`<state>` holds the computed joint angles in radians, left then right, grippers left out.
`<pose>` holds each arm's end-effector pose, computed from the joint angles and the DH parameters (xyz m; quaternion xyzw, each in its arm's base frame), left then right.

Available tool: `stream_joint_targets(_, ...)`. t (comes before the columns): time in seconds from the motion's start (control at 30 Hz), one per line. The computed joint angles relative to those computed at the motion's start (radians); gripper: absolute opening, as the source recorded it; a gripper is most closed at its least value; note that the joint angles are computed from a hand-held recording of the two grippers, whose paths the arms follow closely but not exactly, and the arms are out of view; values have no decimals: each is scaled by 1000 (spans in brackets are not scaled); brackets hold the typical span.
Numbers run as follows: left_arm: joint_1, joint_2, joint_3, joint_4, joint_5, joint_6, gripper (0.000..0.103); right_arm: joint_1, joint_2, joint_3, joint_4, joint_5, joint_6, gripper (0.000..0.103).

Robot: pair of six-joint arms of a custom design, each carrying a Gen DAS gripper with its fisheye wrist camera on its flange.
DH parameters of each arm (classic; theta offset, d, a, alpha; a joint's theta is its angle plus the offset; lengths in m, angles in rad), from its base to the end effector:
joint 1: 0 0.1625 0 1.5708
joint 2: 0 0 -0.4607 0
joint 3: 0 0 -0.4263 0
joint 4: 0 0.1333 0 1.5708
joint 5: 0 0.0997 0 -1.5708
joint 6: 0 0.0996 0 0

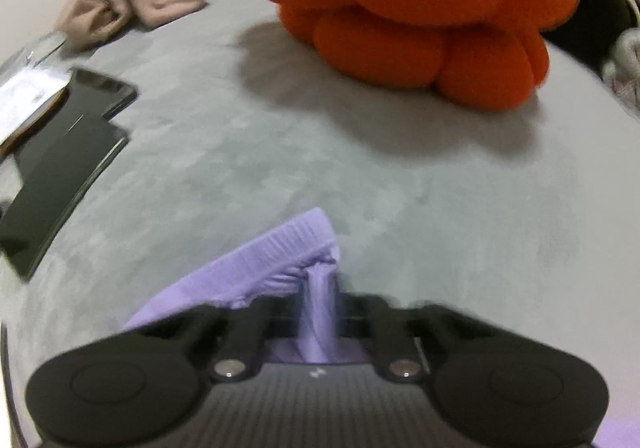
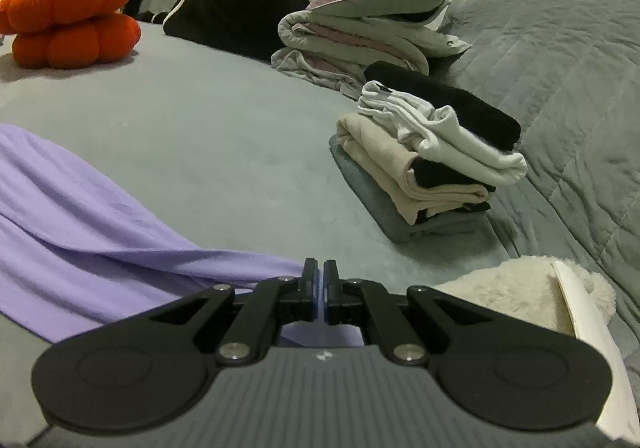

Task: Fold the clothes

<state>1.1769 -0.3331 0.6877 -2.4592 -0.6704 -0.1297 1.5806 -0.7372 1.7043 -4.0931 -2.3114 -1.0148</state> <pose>-0.1704 -0.9606 0.1626 0.0006 0.8760 -0.3380 0.3440 0.0725 -0.6575 0.2198 0.1043 -0.7035 0.4490 0.5410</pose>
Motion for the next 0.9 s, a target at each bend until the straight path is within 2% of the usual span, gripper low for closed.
stream_joint_targets(0.13, 12, -145, 229, -206, -158, -26, 5, -5, -10, 13, -11, 18, -6, 1)
stream_joint_targets(0.27, 24, -258, 411, -362, -254, -50, 5, -4, -9, 10, -29, 24, -20, 1)
stream_joint_targets(0.4, 47, -337, 536, -494, -343, -66, 5, 1, -4, 1, -48, 23, -49, 1)
stream_joint_targets(0.5, 71, -384, 608, -560, -429, -67, 5, 8, -5, -4, -56, 21, -70, 1)
stream_joint_targets(0.63, 100, -421, 664, -595, -504, -80, 5, 15, -9, -10, -60, 13, -102, 1)
stream_joint_targets(0.9, 139, -462, 729, -643, -607, -97, 4, 19, -17, 10, -99, -2, -165, 1)
